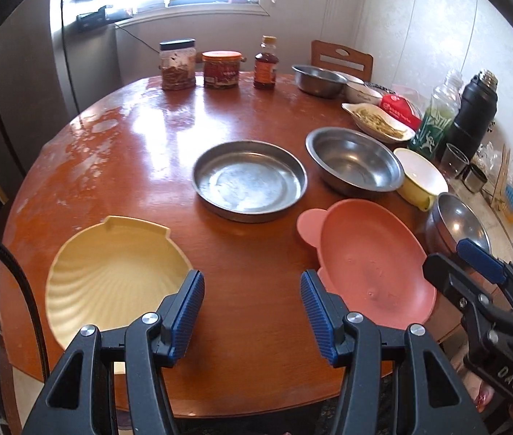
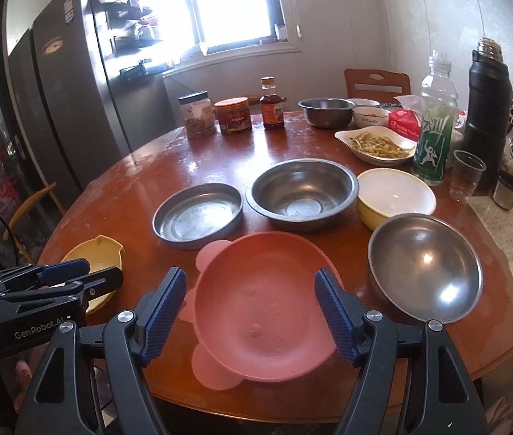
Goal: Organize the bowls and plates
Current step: 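Reach the right gripper to the pink bear plate rim and close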
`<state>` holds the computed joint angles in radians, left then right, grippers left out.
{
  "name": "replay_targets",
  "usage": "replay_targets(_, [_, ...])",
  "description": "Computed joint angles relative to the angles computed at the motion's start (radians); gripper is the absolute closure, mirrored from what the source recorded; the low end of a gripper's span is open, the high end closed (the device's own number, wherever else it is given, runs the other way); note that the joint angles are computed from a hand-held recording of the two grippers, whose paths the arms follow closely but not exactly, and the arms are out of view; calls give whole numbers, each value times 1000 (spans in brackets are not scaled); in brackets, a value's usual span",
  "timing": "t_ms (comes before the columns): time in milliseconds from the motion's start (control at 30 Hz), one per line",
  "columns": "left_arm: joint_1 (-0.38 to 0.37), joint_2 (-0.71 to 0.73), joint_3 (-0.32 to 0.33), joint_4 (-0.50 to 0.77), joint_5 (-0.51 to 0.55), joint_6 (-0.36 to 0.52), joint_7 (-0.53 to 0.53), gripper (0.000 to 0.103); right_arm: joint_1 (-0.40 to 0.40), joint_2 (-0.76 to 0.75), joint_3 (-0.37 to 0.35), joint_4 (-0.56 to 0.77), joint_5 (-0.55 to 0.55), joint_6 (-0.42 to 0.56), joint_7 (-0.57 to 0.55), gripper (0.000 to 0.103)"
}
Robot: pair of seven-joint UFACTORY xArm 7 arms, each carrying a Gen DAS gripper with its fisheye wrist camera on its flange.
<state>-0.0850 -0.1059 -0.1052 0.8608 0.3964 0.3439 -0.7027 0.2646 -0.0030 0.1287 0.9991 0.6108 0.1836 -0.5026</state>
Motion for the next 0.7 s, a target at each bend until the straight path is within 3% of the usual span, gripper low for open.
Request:
replay_targets(367, [-74, 175, 21, 141, -37, 41, 40, 48, -35, 0, -26, -53, 116, 68, -79, 28])
replay_targets(600, [-116, 253, 55, 210, -21, 59, 22, 48, -64, 35, -29, -43, 78, 107, -9, 28])
replay_targets(700, [-123, 279, 63, 231, -36, 65, 38, 48, -84, 56, -21, -23, 121, 141, -28, 28])
